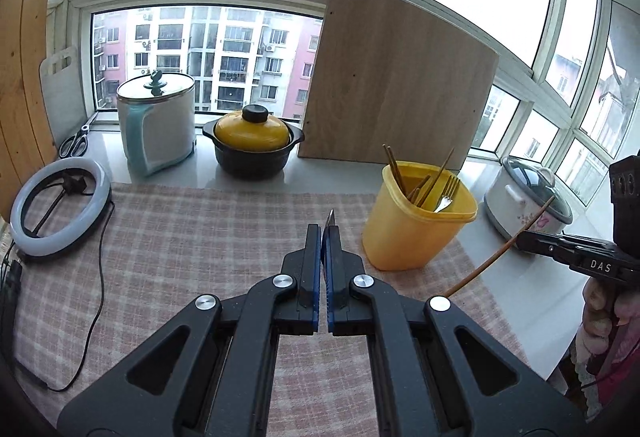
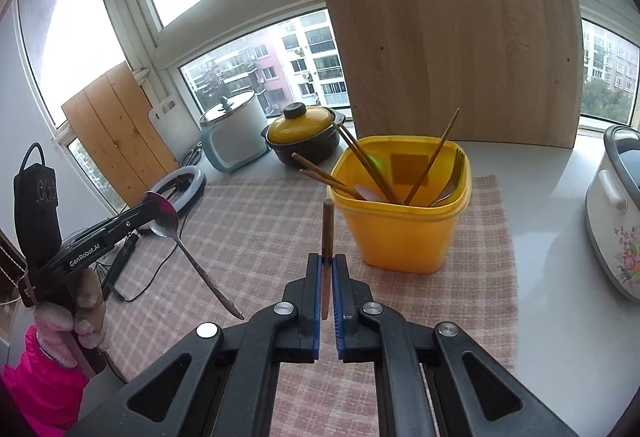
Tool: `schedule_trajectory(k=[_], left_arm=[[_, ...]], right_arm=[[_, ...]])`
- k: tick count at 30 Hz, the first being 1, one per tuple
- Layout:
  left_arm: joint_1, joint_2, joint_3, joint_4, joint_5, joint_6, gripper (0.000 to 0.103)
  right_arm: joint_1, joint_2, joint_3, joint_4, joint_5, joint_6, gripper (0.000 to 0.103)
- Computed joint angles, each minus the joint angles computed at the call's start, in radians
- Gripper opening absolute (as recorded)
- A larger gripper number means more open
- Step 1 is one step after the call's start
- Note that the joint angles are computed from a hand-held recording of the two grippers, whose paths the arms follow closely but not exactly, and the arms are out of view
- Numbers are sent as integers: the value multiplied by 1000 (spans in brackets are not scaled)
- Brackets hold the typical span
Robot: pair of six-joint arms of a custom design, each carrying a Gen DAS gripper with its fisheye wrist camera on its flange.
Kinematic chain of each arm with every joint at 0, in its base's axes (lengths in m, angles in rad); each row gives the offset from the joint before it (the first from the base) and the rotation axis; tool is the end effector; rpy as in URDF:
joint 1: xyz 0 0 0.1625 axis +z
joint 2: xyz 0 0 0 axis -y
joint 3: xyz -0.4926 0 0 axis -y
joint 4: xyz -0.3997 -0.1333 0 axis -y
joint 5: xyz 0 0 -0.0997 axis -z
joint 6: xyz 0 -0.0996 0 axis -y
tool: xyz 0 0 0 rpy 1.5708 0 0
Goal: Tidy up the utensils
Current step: 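Lift the spoon and chopstick and carry them over the yellow bin with both grippers, then lower the spoon and chopstick into the bin and open both grippers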
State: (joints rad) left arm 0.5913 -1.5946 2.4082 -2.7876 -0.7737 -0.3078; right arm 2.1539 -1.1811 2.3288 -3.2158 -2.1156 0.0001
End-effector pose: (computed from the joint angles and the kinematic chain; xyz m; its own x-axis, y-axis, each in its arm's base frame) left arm -0.2030 -0.3827 0.3396 -0.8246 0.2484 -0.5082 0.5391 0.6170 -0.5733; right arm 0.3322 -0.3553 0.2264 -0.8501 -0.2644 0.4554 -0.4838 0.7337 -0.4771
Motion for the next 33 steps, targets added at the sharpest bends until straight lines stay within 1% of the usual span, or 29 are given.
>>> schedule_trajectory(k=[8, 17, 20, 25, 33], left_arm=[[-20, 51, -23, -73, -3, 40, 0], [-36, 116, -77, -168, -16, 111, 0], [-45, 155, -94, -220, -6, 155, 0], [-41, 230, -134, -302, -18, 208, 0], [-17, 331, -200, -374, -28, 273, 0]], right_arm=[[0, -48, 10, -12, -15, -33, 2], [6, -108, 5, -22, -8, -68, 2], [9, -124, -5, -25, -11, -84, 2], [1, -148, -26, -32, -2, -113, 2], [-7, -171, -59, -67, 5, -164, 2]])
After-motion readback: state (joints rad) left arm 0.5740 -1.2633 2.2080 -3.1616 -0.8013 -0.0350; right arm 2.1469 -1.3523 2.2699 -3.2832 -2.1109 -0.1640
